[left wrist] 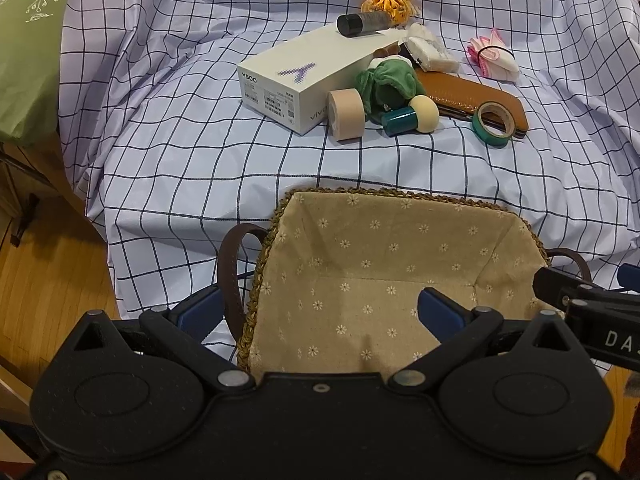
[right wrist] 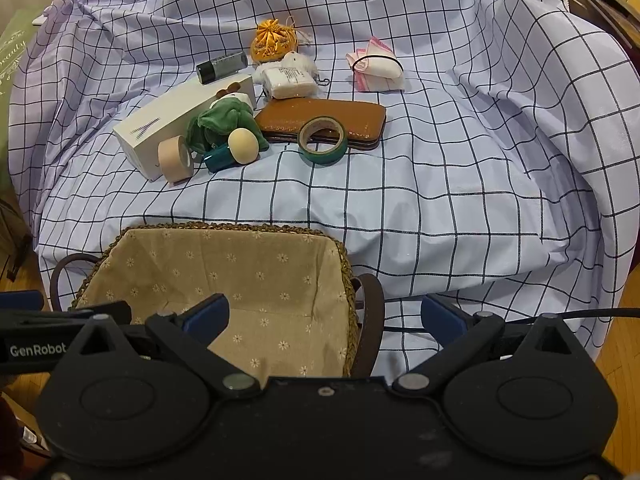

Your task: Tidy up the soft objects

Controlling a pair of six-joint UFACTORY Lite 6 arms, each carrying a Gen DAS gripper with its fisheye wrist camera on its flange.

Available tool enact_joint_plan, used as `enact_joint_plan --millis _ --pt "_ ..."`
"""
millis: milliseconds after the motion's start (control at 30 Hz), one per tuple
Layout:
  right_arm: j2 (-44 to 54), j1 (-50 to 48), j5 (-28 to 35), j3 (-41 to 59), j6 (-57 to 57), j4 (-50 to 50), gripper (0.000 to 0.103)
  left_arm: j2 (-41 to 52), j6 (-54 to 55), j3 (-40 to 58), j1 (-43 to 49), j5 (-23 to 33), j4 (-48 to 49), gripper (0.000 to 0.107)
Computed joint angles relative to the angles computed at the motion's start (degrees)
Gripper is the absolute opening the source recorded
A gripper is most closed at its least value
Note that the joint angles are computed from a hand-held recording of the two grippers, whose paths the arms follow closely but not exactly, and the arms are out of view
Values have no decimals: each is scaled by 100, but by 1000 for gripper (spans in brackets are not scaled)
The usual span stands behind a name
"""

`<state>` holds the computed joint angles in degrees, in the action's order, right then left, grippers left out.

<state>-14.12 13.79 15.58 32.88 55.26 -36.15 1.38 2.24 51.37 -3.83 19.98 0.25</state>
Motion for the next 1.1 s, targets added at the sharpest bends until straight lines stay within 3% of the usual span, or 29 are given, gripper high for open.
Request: enact_joint_plan --millis 1100 --pt "206 -39 11 144 -324 278 102 49 323 115 85 92 -302 100"
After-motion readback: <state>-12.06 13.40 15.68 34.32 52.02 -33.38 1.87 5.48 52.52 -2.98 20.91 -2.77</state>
